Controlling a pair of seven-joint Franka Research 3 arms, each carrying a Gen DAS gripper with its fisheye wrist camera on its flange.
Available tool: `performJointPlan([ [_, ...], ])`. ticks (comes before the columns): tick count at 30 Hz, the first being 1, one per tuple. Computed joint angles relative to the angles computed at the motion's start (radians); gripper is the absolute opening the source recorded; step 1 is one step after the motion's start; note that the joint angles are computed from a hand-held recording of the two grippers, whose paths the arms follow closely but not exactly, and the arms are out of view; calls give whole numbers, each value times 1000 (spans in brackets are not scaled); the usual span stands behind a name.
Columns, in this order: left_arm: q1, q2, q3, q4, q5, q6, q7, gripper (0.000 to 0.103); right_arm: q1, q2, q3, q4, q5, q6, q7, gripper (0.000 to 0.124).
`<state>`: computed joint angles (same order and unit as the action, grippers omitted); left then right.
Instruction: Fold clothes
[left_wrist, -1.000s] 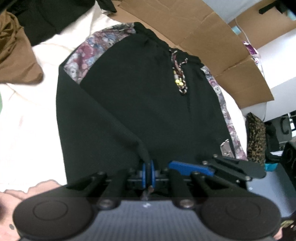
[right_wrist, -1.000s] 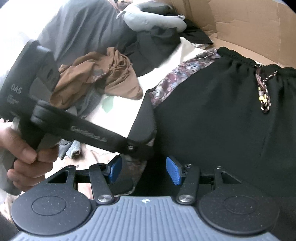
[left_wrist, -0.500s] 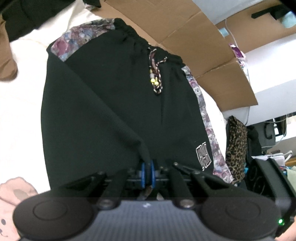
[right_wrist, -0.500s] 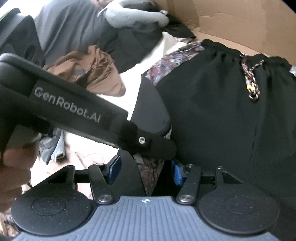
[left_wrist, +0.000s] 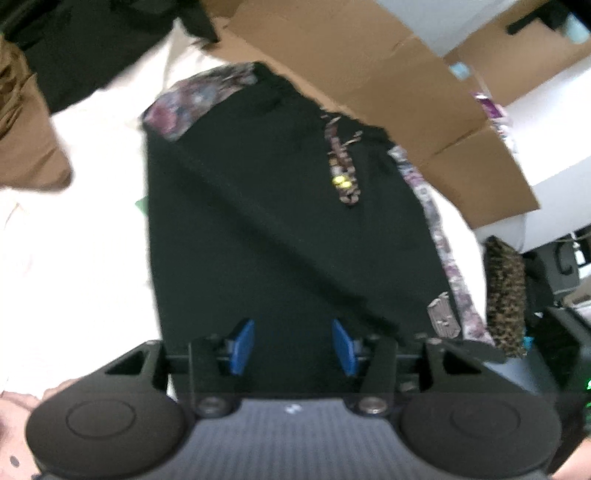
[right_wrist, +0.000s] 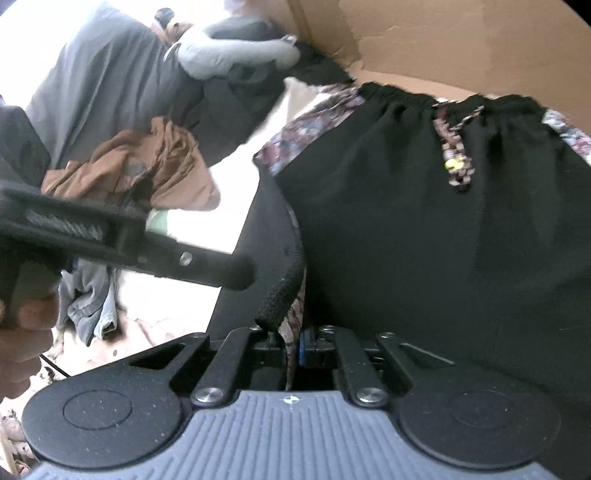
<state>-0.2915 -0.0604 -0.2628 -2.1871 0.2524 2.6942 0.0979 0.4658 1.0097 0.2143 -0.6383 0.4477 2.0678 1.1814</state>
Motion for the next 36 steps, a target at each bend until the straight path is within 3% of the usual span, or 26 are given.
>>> performJointPlan([
  [9,-9,55,1,41,-48,-56,62,50,-74,-89,-14,-163,31,60,8,3],
  [13,-13,61,1,80,-51,-142,137,51,-102,-95,-23,-174,41,65,59,3],
  [17,-16,53,0,93,-29,-196,128,52,-123,-120,-35,-210,40,100,101,3],
  [23,-22,66,-3,106,-82,-219,165,52,-160,-202,-46,-345,45,166,120,3],
  [30,-26,88,-4,110,-129,-207,199,53,-184,-284,-64,-475,32,187,131,3],
  [36,-33,124,-12,140,-181,-197,261,53,-193,-298,-76,-505,24,211,151,3],
])
